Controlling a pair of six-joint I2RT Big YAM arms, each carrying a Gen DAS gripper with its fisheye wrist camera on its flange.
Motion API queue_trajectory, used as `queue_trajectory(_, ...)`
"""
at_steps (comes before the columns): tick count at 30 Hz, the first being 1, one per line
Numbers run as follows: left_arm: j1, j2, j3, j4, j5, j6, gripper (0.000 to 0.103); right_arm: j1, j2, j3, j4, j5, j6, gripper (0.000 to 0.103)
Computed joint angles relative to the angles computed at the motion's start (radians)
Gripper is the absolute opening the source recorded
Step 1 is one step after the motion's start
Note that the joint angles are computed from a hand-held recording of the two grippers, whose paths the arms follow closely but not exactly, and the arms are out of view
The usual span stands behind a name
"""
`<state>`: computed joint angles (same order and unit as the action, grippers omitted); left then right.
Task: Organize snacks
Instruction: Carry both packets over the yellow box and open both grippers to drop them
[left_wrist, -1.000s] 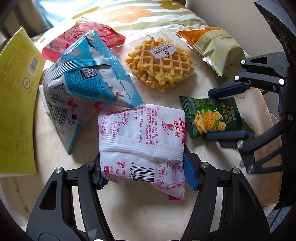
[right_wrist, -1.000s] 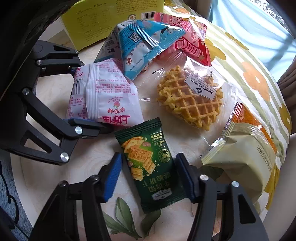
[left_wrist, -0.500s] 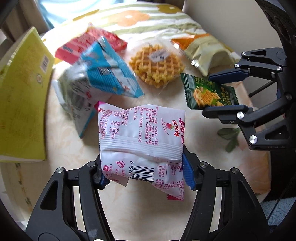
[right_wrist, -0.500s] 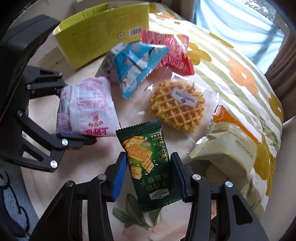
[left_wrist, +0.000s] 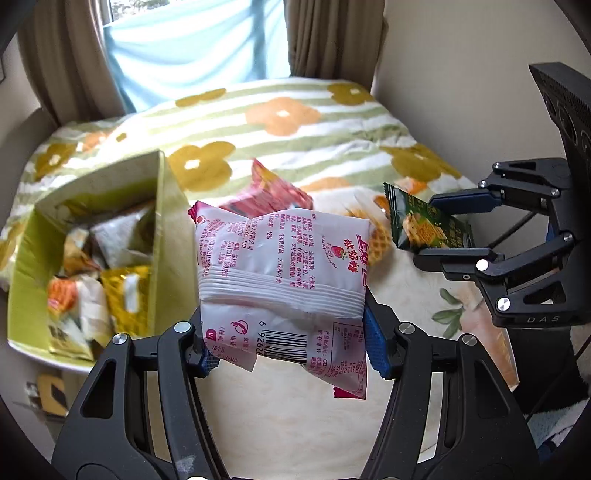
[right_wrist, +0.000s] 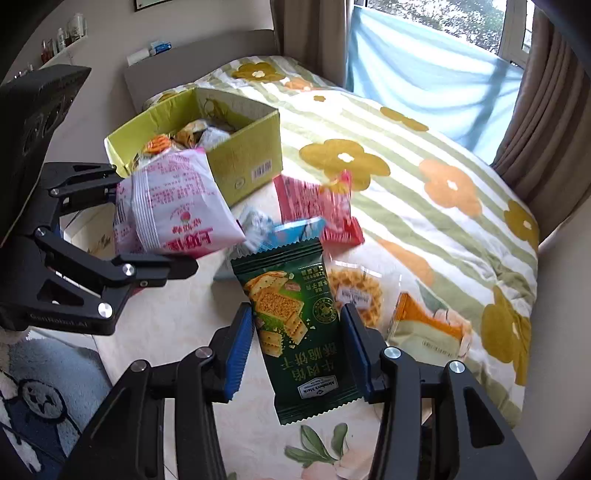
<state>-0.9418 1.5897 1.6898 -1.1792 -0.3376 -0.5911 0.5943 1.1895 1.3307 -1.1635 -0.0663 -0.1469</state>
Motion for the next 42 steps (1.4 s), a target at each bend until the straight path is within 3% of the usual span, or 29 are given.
queue_trajectory(5, 0.093, -0.09, -0.062, 0.033, 0.047, 0.095, 0.058, 0.108, 0.072, 0.117, -0.007, 0.099, 0.145, 0.044)
queue_trajectory(14, 0.323, -0.235, -0.17, 0.062, 0.132, 0.271, 0.059, 0.232, 0.291, 0.368, 0.003, 0.171, 0.324, 0.044)
queue_trajectory(24, 0.593, -0.247, -0.231, 0.067, 0.306, 0.445, 0.059, 0.301, 0.537, 0.627, -0.014, 0.193, 0.517, 0.044)
queue_trajectory(32, 0.662, -0.229, -0.286, 0.055, 0.383, 0.478, 0.059, 0.308, 0.641, 0.731, -0.063, 0.164, 0.603, 0.044)
queue_trajectory(36, 0.662, -0.238, -0.314, 0.054, 0.396, 0.452, 0.059, 0.302, 0.682, 0.771, -0.082, 0.136, 0.601, 0.044)
queue_trajectory(37, 0.661, -0.245, -0.321, 0.059, 0.398, 0.439, 0.067, 0.3, 0.688, 0.776, -0.084, 0.13, 0.6, 0.044)
queue_trajectory(40, 0.645, -0.268, -0.339, 0.074, 0.365, 0.41, 0.102, 0.299, 0.695, 0.784, -0.084, 0.116, 0.601, 0.044)
queue_trajectory(42, 0.635, -0.281, -0.347, 0.074, 0.335, 0.411, 0.103, 0.3, 0.692, 0.78, -0.084, 0.116, 0.599, 0.044)
